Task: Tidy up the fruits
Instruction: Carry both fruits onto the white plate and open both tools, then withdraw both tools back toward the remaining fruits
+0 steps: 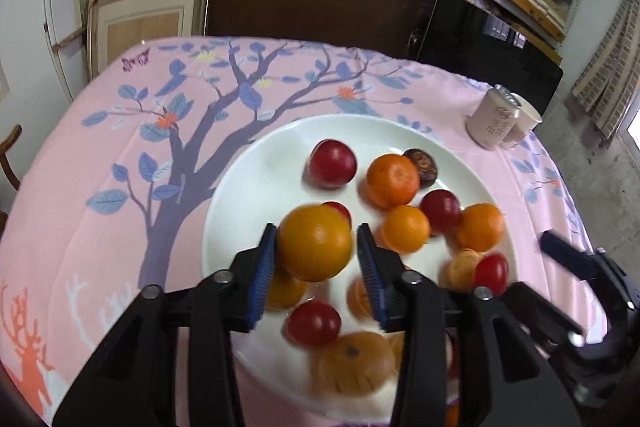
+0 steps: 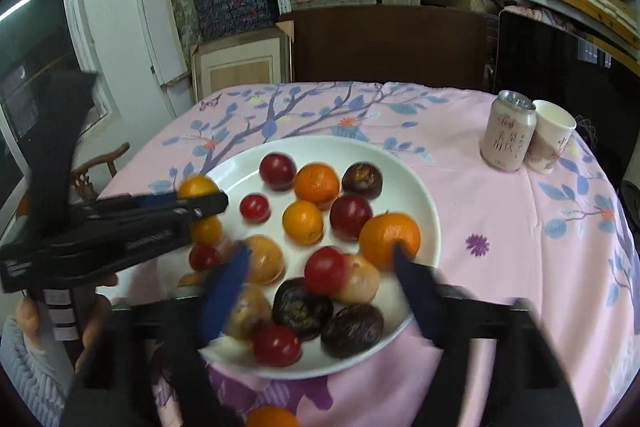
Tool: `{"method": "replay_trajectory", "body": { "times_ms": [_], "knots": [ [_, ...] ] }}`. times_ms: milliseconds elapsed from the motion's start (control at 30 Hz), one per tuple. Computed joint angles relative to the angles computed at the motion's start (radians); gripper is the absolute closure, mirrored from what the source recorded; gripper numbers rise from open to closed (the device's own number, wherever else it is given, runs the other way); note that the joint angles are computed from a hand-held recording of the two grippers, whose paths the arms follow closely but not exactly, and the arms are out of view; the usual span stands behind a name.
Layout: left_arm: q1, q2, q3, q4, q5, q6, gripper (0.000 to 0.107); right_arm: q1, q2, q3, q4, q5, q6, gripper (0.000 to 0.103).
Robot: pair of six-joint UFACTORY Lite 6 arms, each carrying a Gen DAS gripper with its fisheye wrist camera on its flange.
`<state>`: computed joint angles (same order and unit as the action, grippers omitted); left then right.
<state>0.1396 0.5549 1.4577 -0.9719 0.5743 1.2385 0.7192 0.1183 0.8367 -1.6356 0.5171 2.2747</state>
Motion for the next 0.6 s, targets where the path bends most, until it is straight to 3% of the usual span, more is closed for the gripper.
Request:
{"method": "replay_trajectory", "body": {
  "times_ms": [67,267,367,600],
  "knots": [
    [0.009,0.006,-0.001,-0.028,0.005,0.028,0.054,-0.004,-0.012,-0.002,0.017,-0.009,-0.026,0.024],
    [0.051,-0.13,-0.116,-0.07,0.019,0.094,0.051,0.062,-0.146,-0.077,0.1,0.027,-0.041,0.024],
    [0.128,-0.302,-0.317,-0.163,0.035,0.249,0.039,0.164,-0.233,-0.146,0.164,0.117,-0.016,0.018],
    [0.269,-0.568,-0.683,-0.205,0.045,0.474,0.039,0.435,-0.358,-0.335,0.24,0.276,0.228,0.015]
  ]
}}
